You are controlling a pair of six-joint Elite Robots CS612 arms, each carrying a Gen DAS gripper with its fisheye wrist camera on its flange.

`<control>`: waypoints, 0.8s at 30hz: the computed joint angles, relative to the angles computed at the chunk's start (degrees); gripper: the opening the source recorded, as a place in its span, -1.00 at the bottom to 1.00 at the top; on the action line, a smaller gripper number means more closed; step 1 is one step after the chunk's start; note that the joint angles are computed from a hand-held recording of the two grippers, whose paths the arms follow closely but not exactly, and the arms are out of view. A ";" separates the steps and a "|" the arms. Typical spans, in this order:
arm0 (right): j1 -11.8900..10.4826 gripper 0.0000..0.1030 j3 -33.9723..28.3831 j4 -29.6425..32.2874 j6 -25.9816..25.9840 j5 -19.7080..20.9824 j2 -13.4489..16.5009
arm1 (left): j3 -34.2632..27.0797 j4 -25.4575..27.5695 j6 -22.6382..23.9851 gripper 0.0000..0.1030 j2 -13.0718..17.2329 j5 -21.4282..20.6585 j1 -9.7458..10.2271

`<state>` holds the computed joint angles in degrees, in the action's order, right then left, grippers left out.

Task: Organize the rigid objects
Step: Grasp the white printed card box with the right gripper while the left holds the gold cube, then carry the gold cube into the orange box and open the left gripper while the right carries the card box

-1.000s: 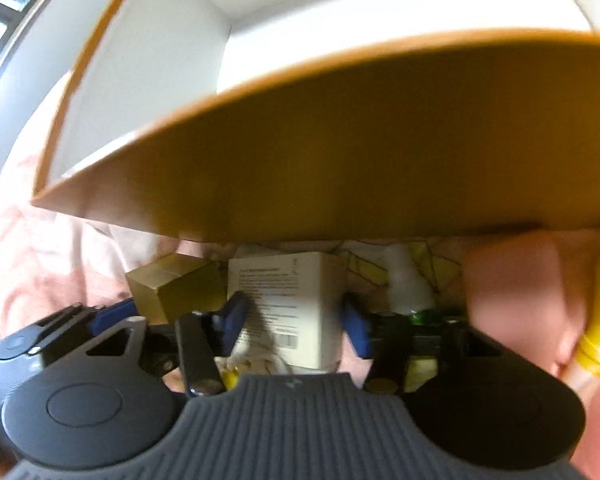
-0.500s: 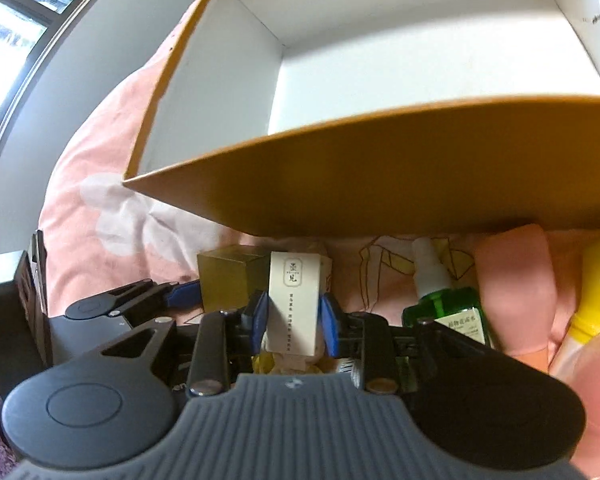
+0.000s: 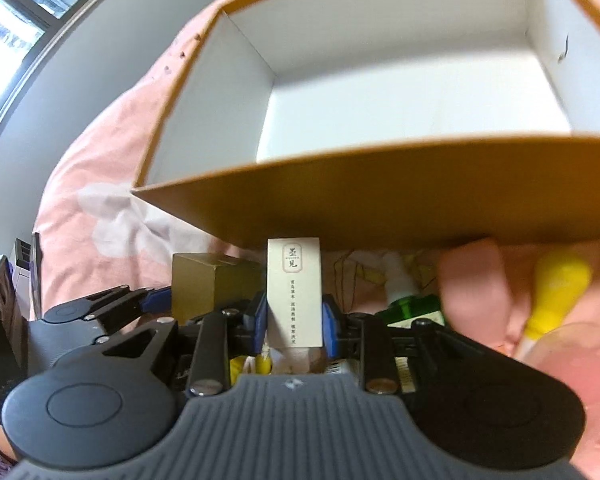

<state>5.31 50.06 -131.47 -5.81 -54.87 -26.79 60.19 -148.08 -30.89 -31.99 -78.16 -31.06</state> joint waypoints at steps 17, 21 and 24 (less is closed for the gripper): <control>-2.16 -0.48 6.69 -15.92 0.18 5.69 -6.27 | -0.24 -15.74 4.76 0.31 -1.76 3.33 -0.52; -3.14 -0.47 3.88 -18.19 5.22 8.29 -5.30 | -1.47 -18.14 6.39 0.31 -1.48 4.42 -0.79; -3.14 -0.48 0.28 -19.09 8.28 7.79 -3.59 | -4.76 -17.45 7.77 0.31 0.12 4.14 -0.70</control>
<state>2.17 50.34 -150.56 2.47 -47.08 -30.38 55.43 -165.53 -23.12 -31.88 -74.02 -31.76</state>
